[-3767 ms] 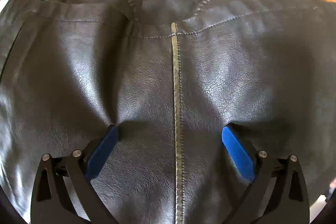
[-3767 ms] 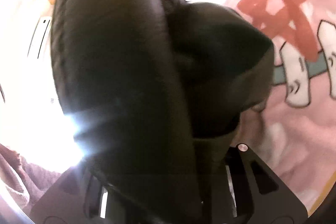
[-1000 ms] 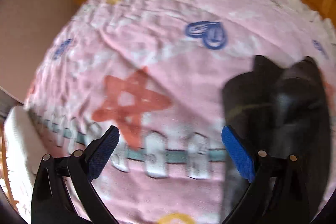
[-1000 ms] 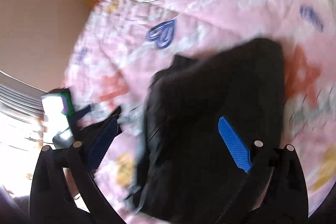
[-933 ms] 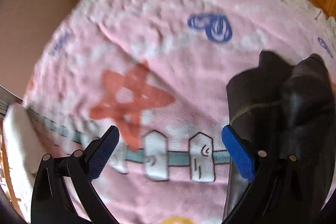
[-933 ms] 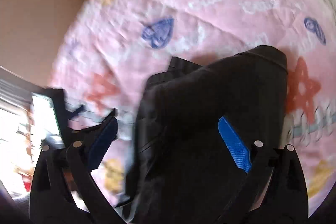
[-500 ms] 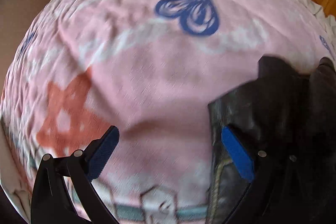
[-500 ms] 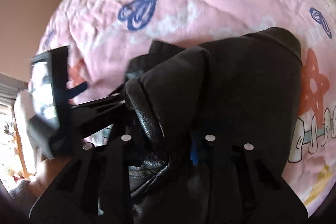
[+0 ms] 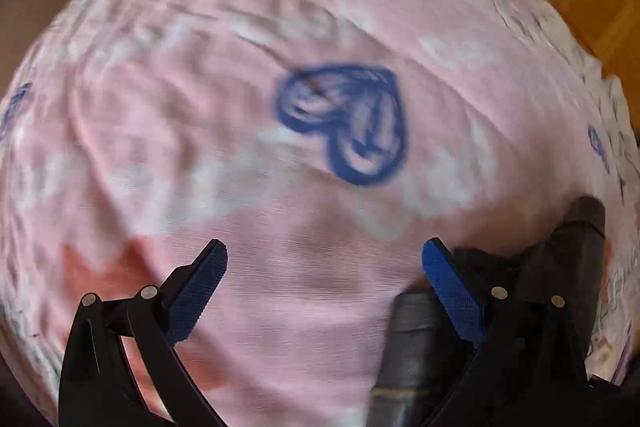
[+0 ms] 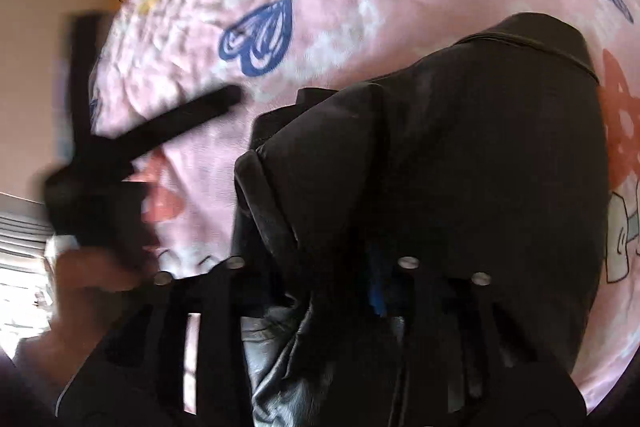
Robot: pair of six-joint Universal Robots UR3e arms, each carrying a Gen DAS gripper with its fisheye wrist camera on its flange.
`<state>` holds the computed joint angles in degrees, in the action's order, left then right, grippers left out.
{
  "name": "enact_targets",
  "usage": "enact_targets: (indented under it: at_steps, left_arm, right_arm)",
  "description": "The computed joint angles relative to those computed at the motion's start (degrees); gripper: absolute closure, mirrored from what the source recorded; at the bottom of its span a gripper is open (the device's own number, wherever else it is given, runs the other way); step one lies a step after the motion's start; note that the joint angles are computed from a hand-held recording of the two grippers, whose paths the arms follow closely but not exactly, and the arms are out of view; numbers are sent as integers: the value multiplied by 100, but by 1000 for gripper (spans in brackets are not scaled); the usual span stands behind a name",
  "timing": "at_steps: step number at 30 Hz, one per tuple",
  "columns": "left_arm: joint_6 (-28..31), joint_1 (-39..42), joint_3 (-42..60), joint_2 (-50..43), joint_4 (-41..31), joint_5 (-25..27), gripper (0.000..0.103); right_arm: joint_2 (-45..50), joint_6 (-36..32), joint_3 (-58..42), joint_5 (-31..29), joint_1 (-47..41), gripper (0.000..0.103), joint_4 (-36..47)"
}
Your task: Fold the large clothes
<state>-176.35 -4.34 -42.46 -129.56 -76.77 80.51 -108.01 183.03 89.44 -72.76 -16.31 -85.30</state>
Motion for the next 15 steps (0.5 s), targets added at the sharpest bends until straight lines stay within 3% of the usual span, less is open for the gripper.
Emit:
enact_targets:
  at_steps: [2, 3, 4, 7, 11, 15]
  left_arm:
    - [139, 207, -316, 399, -20, -14, 8]
    - [284, 307, -618, 720, 7, -16, 8]
    - [355, 375, -874, 967, 63, -5, 8]
    - [575, 576, -1772, 1882, 25, 9, 8]
    - [707, 665, -2633, 2874, -109, 96, 8]
    - [760, 731, -3044, 3664, -697, -7, 8]
  right_arm:
    - [543, 364, -207, -381, 651, 39, -364]
    - [902, 399, -422, -497, 942, 20, -359]
    - [1269, 434, -692, -696, 1232, 10, -315]
    - [1911, 643, -1127, -1160, 1694, 6, -274]
    - [1587, 425, -1154, -328, 980, 6, 152]
    - [867, -1259, -1824, 932, -580, 6, 2135]
